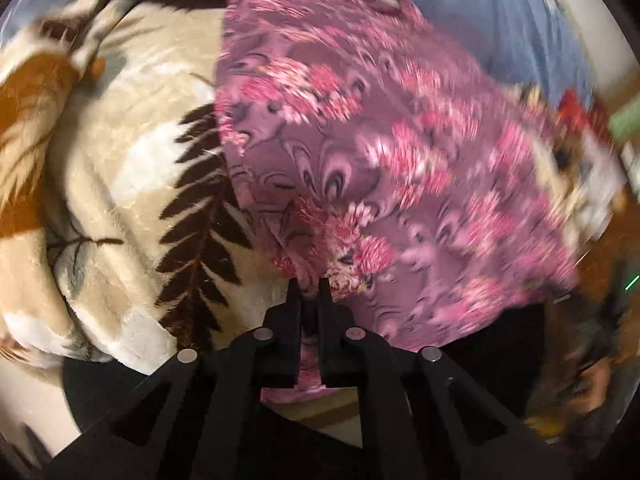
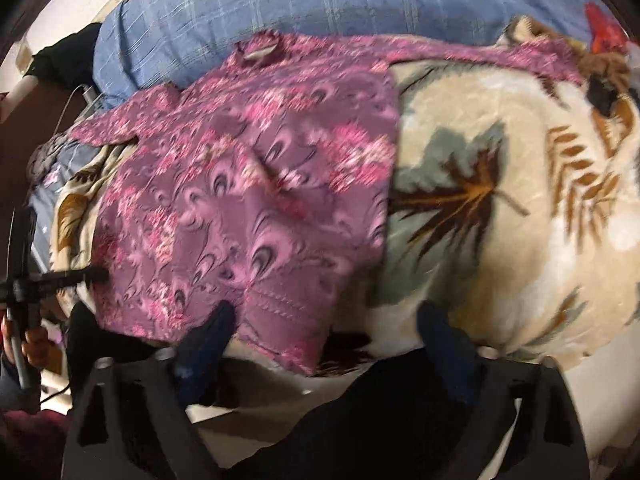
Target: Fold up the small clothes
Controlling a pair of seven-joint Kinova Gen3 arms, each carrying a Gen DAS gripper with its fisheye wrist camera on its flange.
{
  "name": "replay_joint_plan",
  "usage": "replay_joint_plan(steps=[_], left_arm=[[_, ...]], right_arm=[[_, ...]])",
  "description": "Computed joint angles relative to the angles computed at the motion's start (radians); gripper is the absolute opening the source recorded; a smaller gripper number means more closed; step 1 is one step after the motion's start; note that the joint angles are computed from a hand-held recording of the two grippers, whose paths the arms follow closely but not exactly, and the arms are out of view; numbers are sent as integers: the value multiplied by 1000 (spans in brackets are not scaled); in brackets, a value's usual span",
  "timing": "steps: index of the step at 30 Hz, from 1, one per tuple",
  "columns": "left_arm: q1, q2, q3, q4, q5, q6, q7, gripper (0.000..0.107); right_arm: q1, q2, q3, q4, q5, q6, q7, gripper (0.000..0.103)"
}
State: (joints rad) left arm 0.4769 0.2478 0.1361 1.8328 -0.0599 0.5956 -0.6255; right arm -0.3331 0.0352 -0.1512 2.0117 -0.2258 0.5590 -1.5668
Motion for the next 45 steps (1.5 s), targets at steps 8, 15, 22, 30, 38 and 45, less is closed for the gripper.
replay_joint_plan(steps=[8,15,22,30,38,45], left_arm=[[-22,-98,-1,51,-47,37,104,4],[-50,-37,26,26,20,100,-7,4],[38,-118,-44,37,-174,29,103,30],[-47,19,-29,-70,-154,27,139,48],[-24,30,-52,-61,-140,3,120,48],[67,85,-112,-261,-332,93,190,62]], right_arm=[[249,-167,-167,15,-38,39,131,1],[221,-68,-129,-37,176,281,-39,6],[44,-137,191,-15,-69,105,63,79],[20,155,124,-109,-122,-62,11,21],[66,117,133,-64,-59,-56,35,0],[318,94,-120,-170,-303,-91,239,22]])
